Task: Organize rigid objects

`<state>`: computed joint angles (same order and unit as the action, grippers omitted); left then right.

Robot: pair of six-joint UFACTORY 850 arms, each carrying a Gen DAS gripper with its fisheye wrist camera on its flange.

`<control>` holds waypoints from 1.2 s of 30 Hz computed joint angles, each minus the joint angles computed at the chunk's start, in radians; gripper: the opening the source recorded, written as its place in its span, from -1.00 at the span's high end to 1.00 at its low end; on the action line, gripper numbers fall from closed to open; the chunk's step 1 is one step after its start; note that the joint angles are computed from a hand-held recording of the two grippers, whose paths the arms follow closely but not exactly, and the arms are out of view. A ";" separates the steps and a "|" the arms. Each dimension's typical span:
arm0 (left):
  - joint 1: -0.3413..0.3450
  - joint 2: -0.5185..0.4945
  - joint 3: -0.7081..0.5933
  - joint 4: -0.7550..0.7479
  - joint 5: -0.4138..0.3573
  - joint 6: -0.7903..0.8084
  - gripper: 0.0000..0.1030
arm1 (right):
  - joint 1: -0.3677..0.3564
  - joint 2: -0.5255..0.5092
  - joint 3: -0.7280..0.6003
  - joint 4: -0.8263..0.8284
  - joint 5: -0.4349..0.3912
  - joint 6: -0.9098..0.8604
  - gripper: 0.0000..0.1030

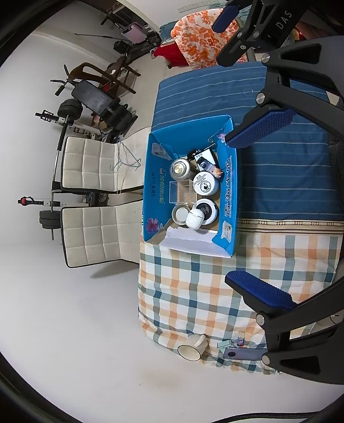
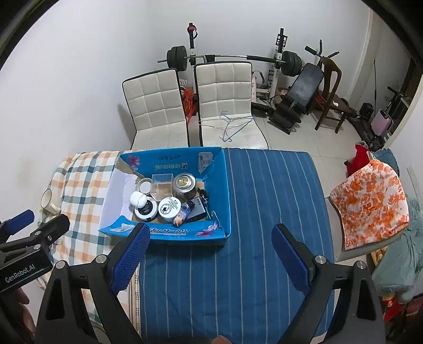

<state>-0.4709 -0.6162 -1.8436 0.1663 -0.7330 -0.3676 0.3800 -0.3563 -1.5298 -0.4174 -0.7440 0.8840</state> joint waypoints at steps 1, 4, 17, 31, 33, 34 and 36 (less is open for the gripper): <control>-0.001 -0.001 0.001 0.003 0.001 -0.003 -0.84 | 0.000 -0.001 -0.001 0.003 -0.001 -0.001 -0.85; -0.001 -0.003 0.005 0.006 0.005 -0.010 -0.84 | -0.001 -0.001 -0.001 -0.002 -0.001 -0.001 -0.85; 0.001 -0.006 0.009 -0.009 0.010 -0.003 -0.84 | -0.002 -0.002 -0.002 -0.007 0.002 0.001 -0.85; 0.004 -0.008 0.008 -0.009 0.008 -0.002 -0.84 | -0.003 -0.012 -0.022 -0.006 -0.006 -0.003 -0.85; 0.004 -0.008 0.007 -0.011 0.007 0.000 -0.84 | -0.003 -0.012 -0.021 -0.006 -0.006 -0.003 -0.85; 0.004 -0.008 0.006 -0.013 0.007 0.001 -0.84 | -0.003 -0.011 -0.020 -0.005 -0.005 -0.004 -0.85; 0.004 -0.008 0.006 -0.012 0.008 0.000 -0.84 | -0.002 -0.015 -0.027 -0.009 -0.008 -0.003 -0.85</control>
